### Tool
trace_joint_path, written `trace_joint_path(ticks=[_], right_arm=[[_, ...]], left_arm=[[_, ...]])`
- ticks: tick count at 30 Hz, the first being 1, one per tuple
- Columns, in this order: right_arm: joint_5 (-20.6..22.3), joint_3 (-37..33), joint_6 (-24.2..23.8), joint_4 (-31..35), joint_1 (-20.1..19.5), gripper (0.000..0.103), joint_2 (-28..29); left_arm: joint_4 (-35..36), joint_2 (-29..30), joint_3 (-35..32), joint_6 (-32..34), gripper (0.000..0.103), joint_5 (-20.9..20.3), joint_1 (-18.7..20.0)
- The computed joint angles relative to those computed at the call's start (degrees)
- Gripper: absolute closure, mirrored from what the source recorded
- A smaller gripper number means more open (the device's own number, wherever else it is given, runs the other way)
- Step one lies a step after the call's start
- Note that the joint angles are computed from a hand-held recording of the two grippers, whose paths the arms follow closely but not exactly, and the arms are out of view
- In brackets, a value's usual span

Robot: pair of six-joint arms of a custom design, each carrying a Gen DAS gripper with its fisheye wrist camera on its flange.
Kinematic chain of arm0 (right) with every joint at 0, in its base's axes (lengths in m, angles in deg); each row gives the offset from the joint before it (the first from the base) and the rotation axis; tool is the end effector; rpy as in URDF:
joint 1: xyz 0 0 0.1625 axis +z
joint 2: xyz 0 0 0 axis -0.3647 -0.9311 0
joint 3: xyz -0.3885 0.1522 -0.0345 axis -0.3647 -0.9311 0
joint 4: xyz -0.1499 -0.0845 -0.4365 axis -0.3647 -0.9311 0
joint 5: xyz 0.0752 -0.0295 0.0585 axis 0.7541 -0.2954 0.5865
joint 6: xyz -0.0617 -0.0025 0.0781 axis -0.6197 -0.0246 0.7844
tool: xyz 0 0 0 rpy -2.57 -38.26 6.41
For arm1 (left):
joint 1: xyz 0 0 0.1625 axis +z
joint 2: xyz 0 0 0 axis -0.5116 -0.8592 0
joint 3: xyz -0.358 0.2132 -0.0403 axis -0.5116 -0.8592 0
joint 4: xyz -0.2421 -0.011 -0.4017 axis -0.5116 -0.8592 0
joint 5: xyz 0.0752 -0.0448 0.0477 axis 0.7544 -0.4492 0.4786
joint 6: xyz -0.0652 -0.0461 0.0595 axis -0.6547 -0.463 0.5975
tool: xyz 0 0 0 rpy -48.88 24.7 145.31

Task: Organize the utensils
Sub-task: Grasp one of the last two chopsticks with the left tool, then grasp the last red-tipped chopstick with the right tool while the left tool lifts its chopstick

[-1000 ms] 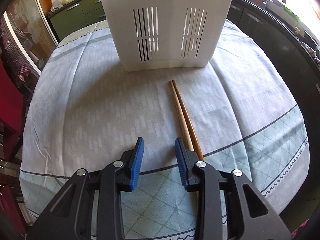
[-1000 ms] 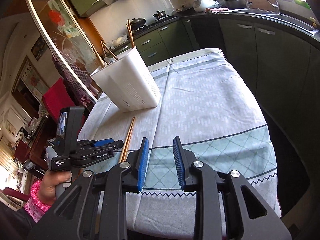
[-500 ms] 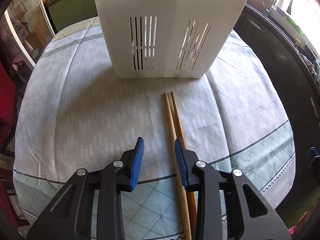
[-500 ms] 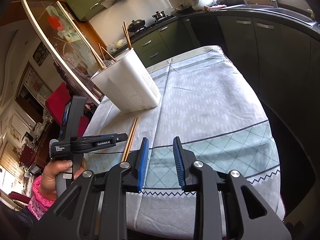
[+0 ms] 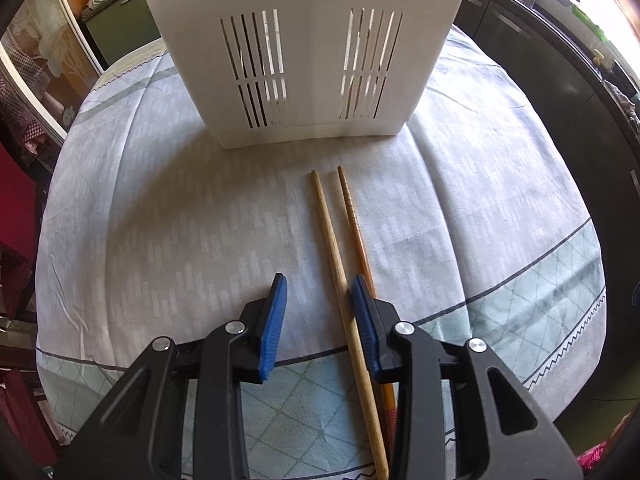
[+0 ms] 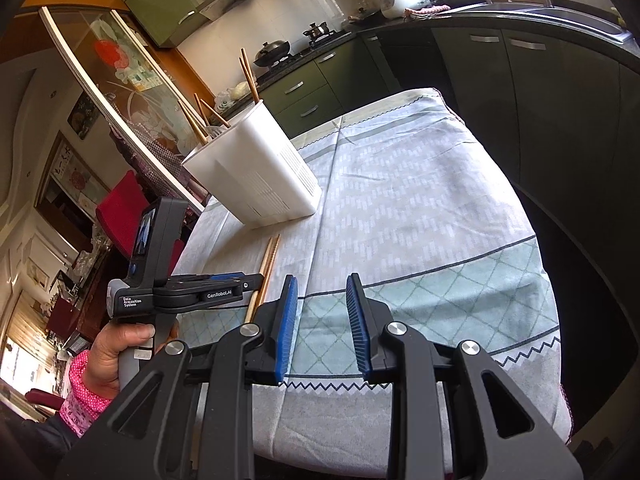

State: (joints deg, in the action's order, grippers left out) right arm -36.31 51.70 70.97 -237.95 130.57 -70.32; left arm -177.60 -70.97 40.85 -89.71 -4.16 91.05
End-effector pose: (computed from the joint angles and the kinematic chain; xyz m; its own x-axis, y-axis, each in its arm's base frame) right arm 0.2721 -0.4891 0.1597 -0.9686 -0.0354 0.2462 -0.1957 0.7196 -0.6662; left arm -0.1471 -0.6635 0.2230 -0.6708 0.2956 -0.6802 0.4395 0.8972 -0.0436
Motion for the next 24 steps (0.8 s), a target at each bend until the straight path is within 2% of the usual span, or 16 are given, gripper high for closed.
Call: trace_joint_path(ticks=[2,4,9,13,20,24], right_arm=[[0.3,-0.4,-0.2,0.7,0.2,0.076,0.4],[0.5,-0.9,-0.4,1.4,0.3,0.074,0.9],[0.4,-2.1,-0.2,2.8,0.5,0.071,1.9],[-0.1,-3.5,-0.4,4.4,1.0,0.071,3.0],[-1.7,-8.6,-1.6,9.7,2.3,0.071,6.8],[-5.1,-14.1,-2.8,13.8,3.6,0.071,11.6]], left_arm=[[0.9,-0.2,-0.3,-0.4,0.071,-0.6,0.1],[1.4,-0.3,-0.8,-0.1,0.093,-0.8,0.4],[1.8,-1.6,-1.1,1.0,0.097,-2.4,1.9],[-0.8,-3.5,-0.2,2.2,0.097,-3.1,2.9],[-12.3,-10.4,5.3,7.7,0.097,-3.7,2.1],[-20.9,-15.8,9.5,11.3,0.097,-4.3,1.6]])
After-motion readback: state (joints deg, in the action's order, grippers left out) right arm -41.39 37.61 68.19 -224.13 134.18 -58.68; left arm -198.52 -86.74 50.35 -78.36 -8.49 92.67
